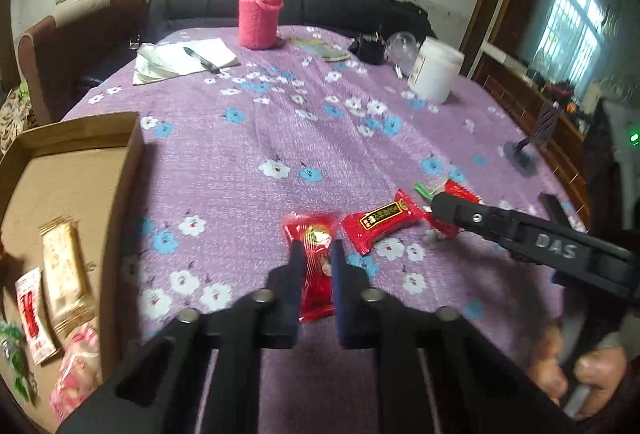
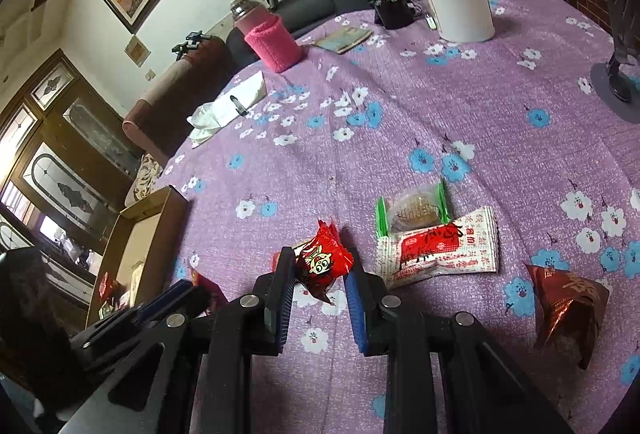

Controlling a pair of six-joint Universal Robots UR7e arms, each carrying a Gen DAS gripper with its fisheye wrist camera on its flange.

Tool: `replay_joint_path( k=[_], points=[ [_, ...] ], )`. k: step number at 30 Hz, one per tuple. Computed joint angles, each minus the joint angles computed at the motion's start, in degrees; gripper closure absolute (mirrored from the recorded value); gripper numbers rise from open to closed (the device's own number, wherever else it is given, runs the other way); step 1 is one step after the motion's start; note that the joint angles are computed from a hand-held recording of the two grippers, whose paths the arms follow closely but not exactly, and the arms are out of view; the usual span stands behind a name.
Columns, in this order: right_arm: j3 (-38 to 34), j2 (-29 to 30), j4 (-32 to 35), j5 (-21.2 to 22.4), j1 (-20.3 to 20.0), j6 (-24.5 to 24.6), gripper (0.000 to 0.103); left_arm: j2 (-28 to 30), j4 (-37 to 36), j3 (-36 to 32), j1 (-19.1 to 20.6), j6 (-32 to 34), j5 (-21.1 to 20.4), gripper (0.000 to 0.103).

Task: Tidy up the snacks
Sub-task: 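Grasp the red packet with a cartoon face with the left gripper while the right gripper lifts its packet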

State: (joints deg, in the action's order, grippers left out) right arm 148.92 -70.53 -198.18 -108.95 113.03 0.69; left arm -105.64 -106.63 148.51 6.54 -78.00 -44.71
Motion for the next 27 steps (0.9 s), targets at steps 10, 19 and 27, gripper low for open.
replay_joint_path(
  k=[10, 19, 27],
  points=[
    [0.1, 2.1, -2.7, -0.7, 1.5, 0.0, 0.077, -1.2, 5.3, -0.3, -1.2, -5.4, 0.1, 0.019],
    [0.2, 1.3, -1.7, 0.9, 0.0, -0.4, 0.077, 11.4, -11.9, -0.1, 7.7, 5.5, -0.6, 0.041],
    [0.3, 1.2, -1.7, 1.2, 0.0, -0.3, 0.076, 9.6, -9.8, 0.7, 6.4, 4.1, 0.2, 0.085]
  ],
)
